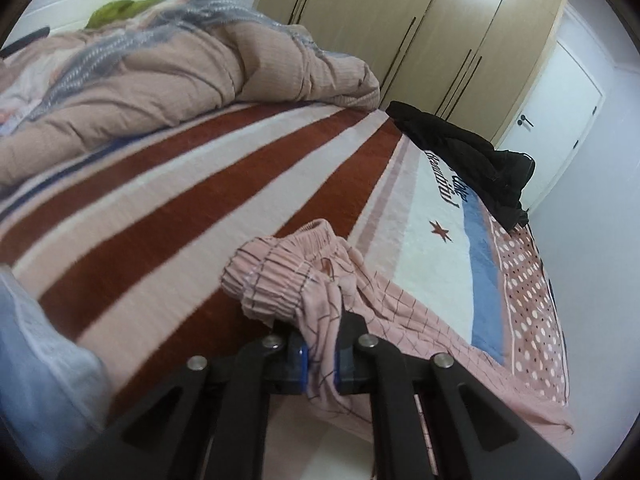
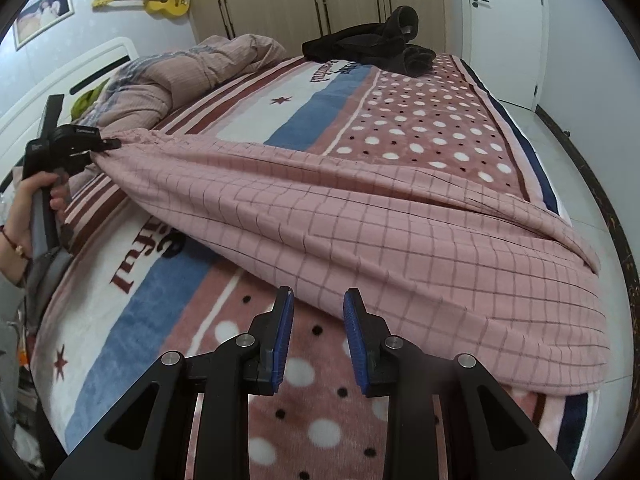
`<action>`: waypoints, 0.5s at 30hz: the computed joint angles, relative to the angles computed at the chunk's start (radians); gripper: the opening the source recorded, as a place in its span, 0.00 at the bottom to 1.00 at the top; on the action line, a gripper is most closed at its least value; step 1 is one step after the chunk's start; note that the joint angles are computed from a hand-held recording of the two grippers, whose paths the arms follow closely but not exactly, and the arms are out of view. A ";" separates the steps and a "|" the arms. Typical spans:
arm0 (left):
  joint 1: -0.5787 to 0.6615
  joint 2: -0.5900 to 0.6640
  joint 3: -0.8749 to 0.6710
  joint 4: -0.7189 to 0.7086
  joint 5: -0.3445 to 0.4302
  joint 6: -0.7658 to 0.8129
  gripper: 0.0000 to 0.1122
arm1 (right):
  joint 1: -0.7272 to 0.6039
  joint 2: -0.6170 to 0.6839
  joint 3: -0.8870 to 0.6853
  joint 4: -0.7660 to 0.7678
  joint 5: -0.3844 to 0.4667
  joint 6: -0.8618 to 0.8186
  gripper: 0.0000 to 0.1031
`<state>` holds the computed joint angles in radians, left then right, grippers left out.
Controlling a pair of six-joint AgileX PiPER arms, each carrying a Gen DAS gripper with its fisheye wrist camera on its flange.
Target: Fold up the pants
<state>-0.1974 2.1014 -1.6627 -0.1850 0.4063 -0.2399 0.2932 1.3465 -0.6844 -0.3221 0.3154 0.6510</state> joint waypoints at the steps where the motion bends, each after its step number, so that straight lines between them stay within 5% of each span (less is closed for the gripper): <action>1: 0.009 -0.001 -0.009 -0.030 0.013 0.020 0.05 | 0.005 -0.009 0.003 -0.003 0.007 0.005 0.21; 5: 0.044 -0.009 -0.048 -0.036 0.049 0.006 0.05 | 0.019 -0.048 0.014 -0.007 0.029 0.019 0.21; 12: 0.116 -0.023 -0.135 0.172 0.119 -0.177 0.05 | 0.033 -0.091 0.023 -0.008 0.064 0.023 0.21; 15: 0.116 -0.055 -0.128 0.365 0.123 -0.327 0.05 | 0.036 -0.097 0.024 -0.012 0.069 0.028 0.21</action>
